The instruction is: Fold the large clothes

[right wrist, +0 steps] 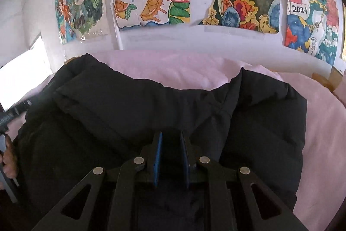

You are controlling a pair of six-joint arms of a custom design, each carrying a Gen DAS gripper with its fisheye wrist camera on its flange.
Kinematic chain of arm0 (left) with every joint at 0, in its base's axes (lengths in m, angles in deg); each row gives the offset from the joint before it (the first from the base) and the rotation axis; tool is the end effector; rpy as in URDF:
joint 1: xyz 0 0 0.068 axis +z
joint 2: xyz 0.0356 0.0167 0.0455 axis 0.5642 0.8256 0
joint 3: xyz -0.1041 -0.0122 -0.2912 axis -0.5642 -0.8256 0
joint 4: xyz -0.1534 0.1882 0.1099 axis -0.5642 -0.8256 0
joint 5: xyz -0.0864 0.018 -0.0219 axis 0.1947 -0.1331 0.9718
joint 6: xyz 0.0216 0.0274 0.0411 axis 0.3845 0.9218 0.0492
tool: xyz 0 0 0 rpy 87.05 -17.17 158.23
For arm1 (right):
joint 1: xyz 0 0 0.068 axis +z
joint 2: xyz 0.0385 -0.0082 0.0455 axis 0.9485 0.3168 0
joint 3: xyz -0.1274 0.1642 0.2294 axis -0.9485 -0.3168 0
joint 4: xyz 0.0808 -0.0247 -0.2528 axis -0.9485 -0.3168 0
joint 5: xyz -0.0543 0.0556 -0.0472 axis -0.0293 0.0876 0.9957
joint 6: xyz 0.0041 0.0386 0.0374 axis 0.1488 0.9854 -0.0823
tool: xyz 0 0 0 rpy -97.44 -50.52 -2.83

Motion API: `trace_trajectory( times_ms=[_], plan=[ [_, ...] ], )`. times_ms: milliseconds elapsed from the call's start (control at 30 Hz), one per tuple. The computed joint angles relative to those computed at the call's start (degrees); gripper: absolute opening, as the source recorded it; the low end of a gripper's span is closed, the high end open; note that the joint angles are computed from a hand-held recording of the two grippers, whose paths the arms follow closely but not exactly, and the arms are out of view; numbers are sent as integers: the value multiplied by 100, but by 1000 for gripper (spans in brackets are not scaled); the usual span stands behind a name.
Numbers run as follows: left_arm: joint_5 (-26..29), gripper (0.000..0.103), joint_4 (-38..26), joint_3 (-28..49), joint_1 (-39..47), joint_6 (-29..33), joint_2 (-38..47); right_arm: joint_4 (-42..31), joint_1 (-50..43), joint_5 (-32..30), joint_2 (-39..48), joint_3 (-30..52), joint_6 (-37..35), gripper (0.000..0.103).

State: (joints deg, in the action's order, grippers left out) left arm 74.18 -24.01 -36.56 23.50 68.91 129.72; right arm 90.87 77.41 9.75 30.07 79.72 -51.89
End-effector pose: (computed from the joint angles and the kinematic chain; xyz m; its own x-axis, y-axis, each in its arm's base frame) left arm 0.1958 -0.0351 0.2644 -0.4186 -0.2211 -0.8809 0.0046 0.9694 -0.2455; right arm 0.2764 0.0391 0.2233 -0.4893 -0.2211 -0.8437 -0.4352 0.9002 0.0165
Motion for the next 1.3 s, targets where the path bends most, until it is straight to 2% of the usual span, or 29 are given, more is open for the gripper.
trace_trajectory(
  times_ms=[67, 267, 333, 533, 800, 967, 1167, 1300],
  plan=[
    [-33, 54, 208, -20, -149, -66, -60, 84, 11, 37, -15, -84, -53, 17],
    [-475, 55, -551, 953, -683, 250, 1197, 207, 57, 127, 38, -124, -71, 17],
    [-589, 55, -612, 1084, -712, 300, 1627, 268, 41, 113, 68, -144, -70, 17],
    [-381, 58, -420, 1151, -471, 236, 2323, 302, -29, -60, 257, -64, -94, 17],
    [-691, 59, 769, 707, -542, 477, 2888, 376, 78, 67, 915, 256, -258, 17],
    [-790, 59, 1195, 668, -548, 535, 3272, 592, 60, -11, 1320, 375, -223, 17],
    [-892, 59, 1287, 594, -605, 568, 3307, 728, 101, 87, 1390, 319, -263, 17],
    [-772, 61, 1202, 571, -588, 577, 3166, 855, 104, 114, 1171, 131, -266, 17]
  ],
)
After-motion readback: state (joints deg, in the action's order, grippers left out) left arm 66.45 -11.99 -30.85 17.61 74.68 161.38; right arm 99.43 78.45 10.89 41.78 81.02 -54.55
